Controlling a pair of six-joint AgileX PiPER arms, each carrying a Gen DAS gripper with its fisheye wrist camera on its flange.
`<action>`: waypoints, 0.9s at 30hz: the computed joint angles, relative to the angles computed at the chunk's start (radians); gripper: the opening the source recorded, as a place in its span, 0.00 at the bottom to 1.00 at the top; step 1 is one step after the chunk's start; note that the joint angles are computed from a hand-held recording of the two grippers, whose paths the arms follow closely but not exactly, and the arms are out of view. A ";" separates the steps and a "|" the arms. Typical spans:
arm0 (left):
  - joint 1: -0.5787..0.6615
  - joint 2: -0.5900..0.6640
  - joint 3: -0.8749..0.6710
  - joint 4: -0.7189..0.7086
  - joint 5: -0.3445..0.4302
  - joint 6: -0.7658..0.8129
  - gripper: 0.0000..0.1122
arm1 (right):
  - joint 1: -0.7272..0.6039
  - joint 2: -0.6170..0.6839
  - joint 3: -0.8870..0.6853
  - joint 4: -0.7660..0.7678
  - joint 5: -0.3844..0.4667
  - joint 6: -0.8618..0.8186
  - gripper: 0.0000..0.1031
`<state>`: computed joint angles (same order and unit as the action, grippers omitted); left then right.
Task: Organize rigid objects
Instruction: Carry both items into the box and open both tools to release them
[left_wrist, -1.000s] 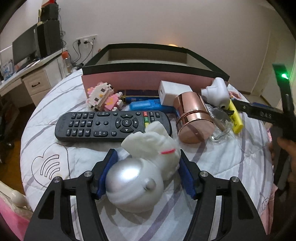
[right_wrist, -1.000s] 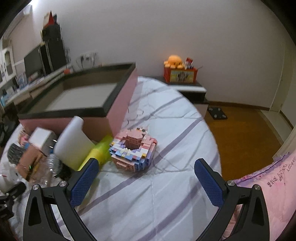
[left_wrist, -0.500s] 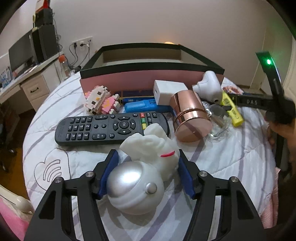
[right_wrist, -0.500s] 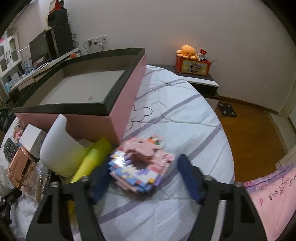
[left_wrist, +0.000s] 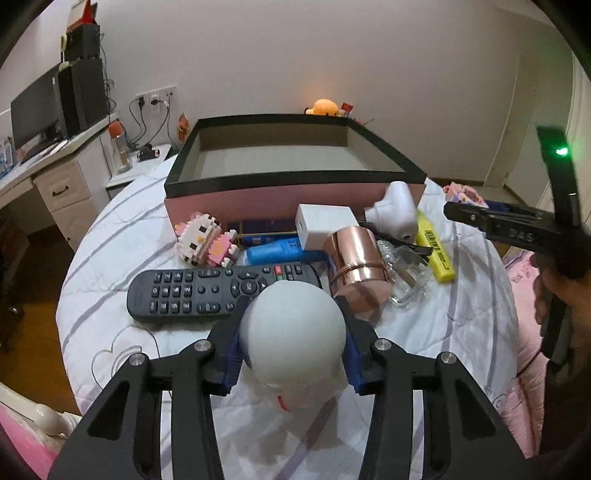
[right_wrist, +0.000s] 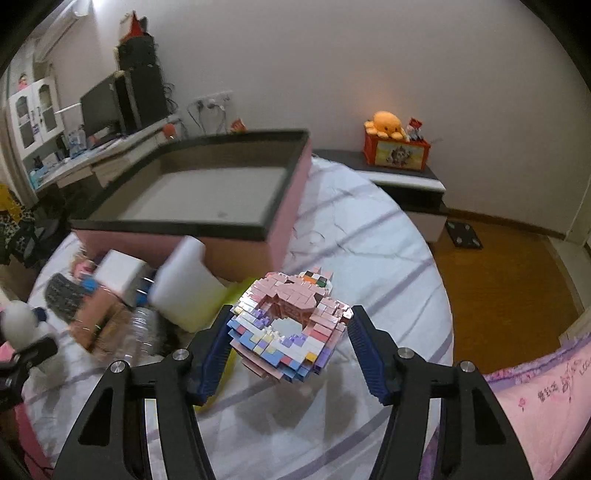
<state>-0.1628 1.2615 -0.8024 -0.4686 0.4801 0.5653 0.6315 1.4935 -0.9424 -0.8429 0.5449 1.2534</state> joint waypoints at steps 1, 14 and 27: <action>0.000 0.003 0.001 0.003 -0.008 0.000 0.40 | 0.008 0.003 -0.015 0.012 0.002 -0.023 0.61; 0.053 0.033 -0.132 -0.118 0.069 0.108 0.40 | 0.025 0.056 -0.132 0.053 -0.043 -0.118 0.61; 0.020 0.467 -0.686 -0.012 0.159 -0.060 0.40 | -0.075 0.313 -0.495 0.306 -0.054 -0.490 0.61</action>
